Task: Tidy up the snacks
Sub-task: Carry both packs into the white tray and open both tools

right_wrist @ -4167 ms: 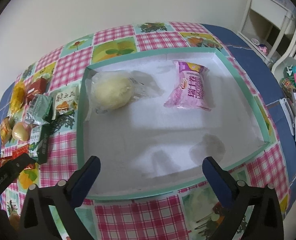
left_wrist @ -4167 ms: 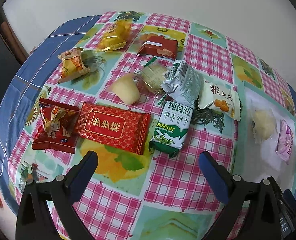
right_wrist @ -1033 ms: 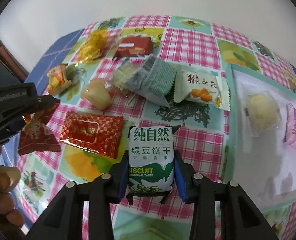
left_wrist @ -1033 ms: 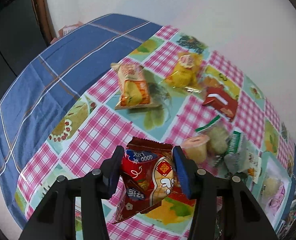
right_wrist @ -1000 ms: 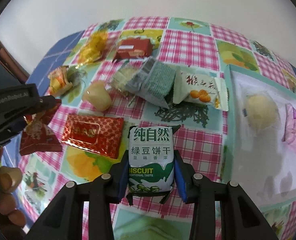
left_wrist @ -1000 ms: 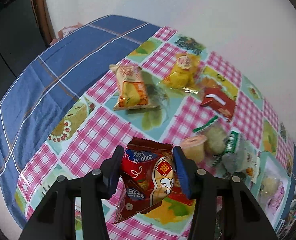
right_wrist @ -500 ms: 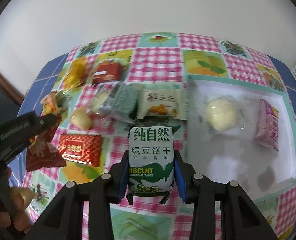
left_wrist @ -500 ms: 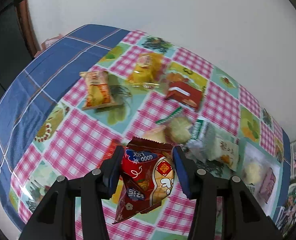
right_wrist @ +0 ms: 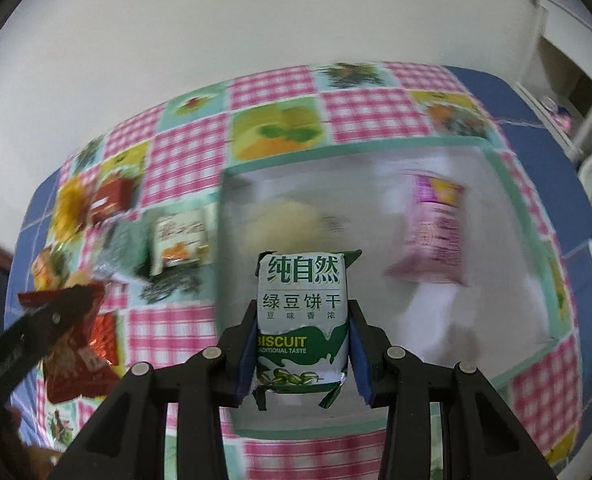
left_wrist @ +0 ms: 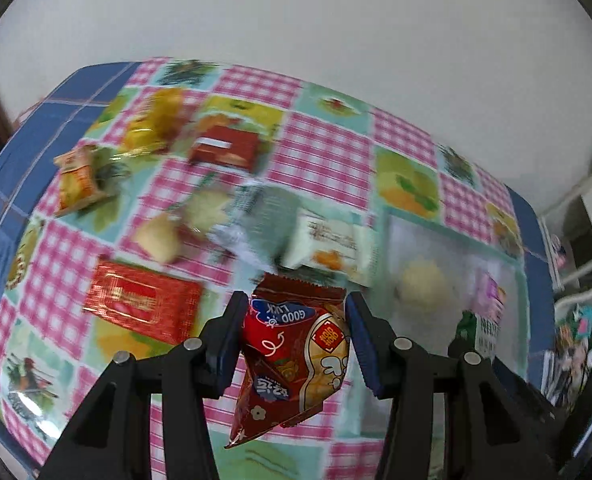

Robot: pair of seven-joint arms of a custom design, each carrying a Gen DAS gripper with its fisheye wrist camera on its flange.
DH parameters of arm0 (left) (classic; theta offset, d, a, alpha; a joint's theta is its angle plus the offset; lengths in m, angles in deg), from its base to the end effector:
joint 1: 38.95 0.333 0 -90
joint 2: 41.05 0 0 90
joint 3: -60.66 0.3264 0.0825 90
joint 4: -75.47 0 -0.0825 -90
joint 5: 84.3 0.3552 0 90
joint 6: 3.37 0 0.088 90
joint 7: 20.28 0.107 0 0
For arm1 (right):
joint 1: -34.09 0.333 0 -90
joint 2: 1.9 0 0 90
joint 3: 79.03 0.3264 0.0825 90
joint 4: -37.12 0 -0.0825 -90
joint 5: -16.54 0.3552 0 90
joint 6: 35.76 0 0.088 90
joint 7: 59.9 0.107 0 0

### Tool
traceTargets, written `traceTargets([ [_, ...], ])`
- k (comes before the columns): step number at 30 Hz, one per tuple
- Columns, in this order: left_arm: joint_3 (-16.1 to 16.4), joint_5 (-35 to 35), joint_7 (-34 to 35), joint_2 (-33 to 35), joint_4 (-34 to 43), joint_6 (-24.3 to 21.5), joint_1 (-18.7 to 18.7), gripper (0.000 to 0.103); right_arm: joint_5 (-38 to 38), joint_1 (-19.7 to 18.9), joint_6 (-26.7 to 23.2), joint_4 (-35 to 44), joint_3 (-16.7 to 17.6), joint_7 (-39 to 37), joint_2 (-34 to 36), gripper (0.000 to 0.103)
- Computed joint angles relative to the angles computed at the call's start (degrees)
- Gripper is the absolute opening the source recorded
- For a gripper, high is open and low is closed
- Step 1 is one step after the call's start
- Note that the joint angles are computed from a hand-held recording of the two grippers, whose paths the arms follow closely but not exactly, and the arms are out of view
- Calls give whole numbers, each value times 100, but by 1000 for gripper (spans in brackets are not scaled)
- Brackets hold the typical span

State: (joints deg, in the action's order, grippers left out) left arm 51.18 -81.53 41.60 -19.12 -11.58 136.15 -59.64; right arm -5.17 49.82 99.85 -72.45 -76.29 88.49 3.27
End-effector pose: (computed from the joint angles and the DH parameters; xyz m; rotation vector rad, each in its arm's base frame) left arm 0.6068 -0.3296 0.5229 -2.0207 2.0931 -0.7787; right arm 0.5607 0.1817 0.5091 -1.4482 2.3709 -0.4894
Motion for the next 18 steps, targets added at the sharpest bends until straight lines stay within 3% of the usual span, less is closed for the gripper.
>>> traceTargets([
  [6, -311, -489, 557, 249, 286, -169, -47, 52, -148, -213, -67, -474, -125, 323, -395, 42],
  [18, -450, -708, 1250, 516, 586, -184, -447, 52, -321, -550, -136, -1020, -150, 569, -817, 42],
])
